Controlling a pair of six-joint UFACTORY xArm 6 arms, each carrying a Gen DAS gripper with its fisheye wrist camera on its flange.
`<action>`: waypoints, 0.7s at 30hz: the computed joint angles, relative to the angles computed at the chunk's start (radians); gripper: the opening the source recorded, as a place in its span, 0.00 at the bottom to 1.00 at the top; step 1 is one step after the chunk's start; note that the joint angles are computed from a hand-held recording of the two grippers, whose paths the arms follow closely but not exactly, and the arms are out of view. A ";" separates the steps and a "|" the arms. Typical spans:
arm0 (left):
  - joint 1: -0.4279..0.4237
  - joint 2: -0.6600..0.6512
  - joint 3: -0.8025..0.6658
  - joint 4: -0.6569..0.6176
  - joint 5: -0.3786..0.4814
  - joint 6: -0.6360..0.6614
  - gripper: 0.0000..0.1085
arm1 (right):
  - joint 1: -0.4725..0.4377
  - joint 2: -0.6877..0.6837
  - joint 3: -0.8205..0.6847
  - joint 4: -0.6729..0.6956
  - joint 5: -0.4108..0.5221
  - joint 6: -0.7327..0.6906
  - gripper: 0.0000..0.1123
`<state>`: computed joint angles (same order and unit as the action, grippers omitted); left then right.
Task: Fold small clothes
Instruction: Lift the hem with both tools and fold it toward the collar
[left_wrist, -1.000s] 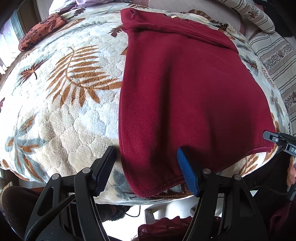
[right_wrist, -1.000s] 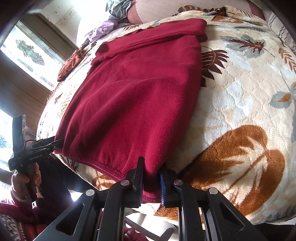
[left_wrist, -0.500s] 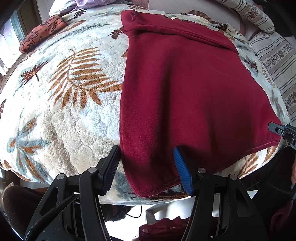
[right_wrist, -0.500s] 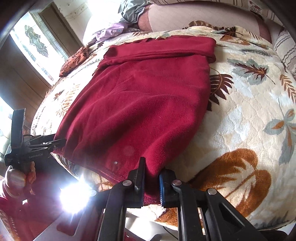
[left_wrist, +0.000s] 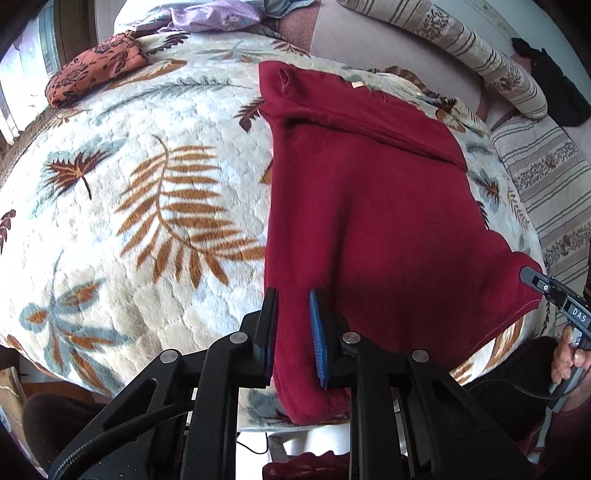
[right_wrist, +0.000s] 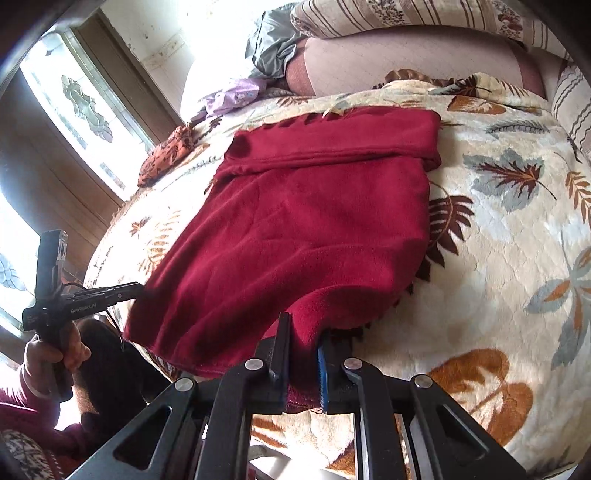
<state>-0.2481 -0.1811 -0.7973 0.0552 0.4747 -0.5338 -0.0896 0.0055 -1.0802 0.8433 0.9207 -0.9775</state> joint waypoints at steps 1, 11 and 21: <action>0.005 -0.001 -0.005 -0.007 -0.003 0.008 0.15 | 0.000 0.008 -0.019 0.013 0.005 -0.001 0.09; 0.001 -0.009 0.028 -0.274 0.106 0.199 0.18 | 0.011 0.024 -0.072 0.039 -0.002 -0.014 0.09; -0.041 0.028 0.045 -0.357 0.044 0.202 0.51 | -0.005 0.032 -0.054 0.031 0.008 -0.007 0.09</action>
<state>-0.2891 -0.1527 -0.7525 -0.3015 0.5183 -0.3313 -0.0950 0.0370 -1.1346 0.8739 0.9288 -0.9848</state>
